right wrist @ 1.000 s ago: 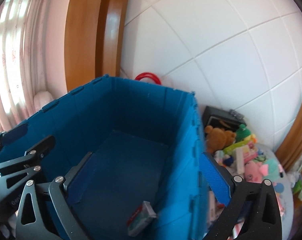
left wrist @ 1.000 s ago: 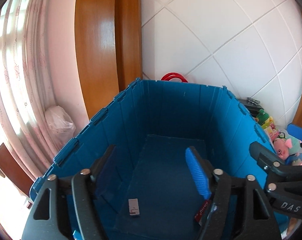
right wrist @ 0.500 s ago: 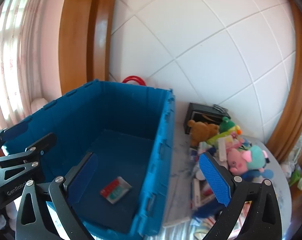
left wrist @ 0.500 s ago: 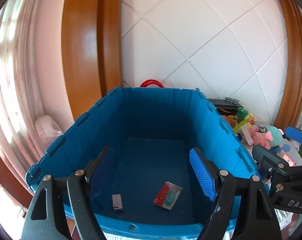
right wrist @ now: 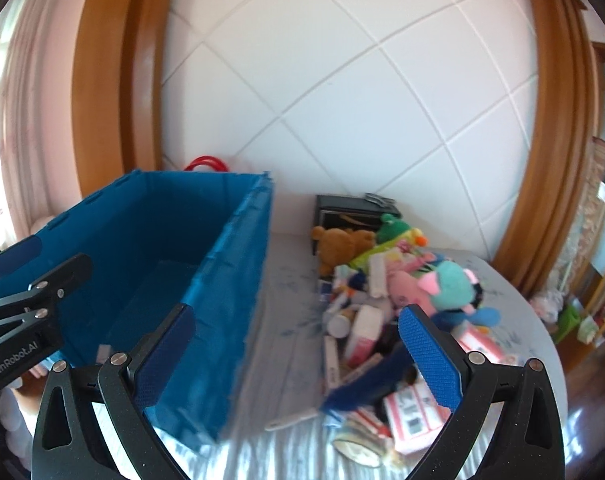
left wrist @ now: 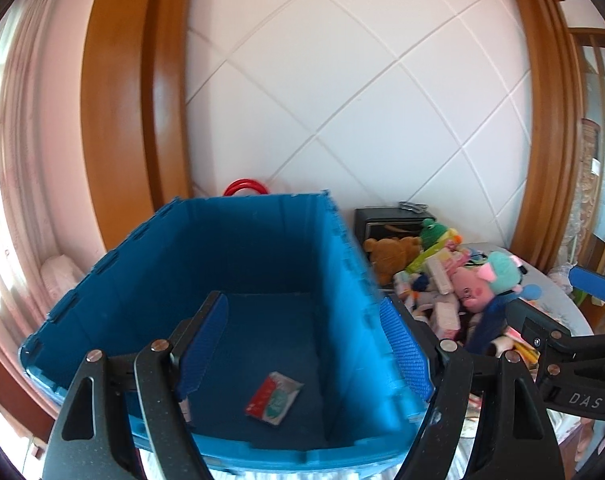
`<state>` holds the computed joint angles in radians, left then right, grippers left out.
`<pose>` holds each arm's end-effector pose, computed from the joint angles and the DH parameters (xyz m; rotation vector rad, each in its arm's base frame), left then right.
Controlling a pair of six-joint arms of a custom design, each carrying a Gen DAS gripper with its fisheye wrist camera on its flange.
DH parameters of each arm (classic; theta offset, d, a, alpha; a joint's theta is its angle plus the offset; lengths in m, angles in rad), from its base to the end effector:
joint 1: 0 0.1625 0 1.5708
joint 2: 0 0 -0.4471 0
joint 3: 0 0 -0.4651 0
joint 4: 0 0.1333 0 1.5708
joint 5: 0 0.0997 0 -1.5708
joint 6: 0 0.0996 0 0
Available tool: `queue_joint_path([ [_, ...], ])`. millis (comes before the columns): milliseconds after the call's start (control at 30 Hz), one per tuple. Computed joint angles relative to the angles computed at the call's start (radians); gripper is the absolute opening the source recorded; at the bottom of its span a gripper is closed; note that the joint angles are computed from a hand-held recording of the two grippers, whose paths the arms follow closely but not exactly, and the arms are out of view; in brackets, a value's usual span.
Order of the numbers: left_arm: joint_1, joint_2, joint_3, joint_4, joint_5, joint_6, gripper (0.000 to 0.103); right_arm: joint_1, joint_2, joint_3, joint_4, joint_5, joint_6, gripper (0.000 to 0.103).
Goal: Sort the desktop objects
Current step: 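Move both grippers back toward the pile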
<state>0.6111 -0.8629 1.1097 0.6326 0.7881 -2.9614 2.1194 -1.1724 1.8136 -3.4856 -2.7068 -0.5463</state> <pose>-0.4647 -0.5740 0.2706 1.0007 2.2264 -1.1829 0.3576 -0.5028 0.3794 0.1986 -1.8577 1.2508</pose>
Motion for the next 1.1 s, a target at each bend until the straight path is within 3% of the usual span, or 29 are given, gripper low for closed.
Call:
queue_joint_path([
  [200,-0.07,0.045,0.02,-0.049,-0.006,-0.048,0.078,-0.048,-0.151,0.107,-0.046,0.019,-0.048,0.103],
  [333,-0.121,0.125,-0.01,-0.049,-0.018,-0.119,0.078,-0.12,-0.304,0.19,0.019,0.066,-0.042,0.103],
  [500,-0.167,0.281,-0.115,0.031,-0.015,-0.276,0.078,-0.268,-0.525,0.278,0.16,0.172,-0.039,0.103],
  [667,-0.183,0.476,-0.305,0.252,-0.003,-0.435,0.078,-0.459,-0.704,0.315,0.384,0.281,0.025,0.103],
  [833,-0.177,0.641,-0.467,0.455,0.04,-0.561,0.078,-0.627,-0.782,0.324,0.538,0.389,0.079,0.103],
  [967,-0.16,0.694,-0.479,0.535,0.051,-0.619,0.078,-0.73,-0.809,0.338,0.64,0.462,0.116,0.103],
  [1100,-0.131,0.721,-0.466,0.585,0.053,-0.67,0.078,-0.79,-0.822,0.354,0.698,0.514,0.128,0.103],
])
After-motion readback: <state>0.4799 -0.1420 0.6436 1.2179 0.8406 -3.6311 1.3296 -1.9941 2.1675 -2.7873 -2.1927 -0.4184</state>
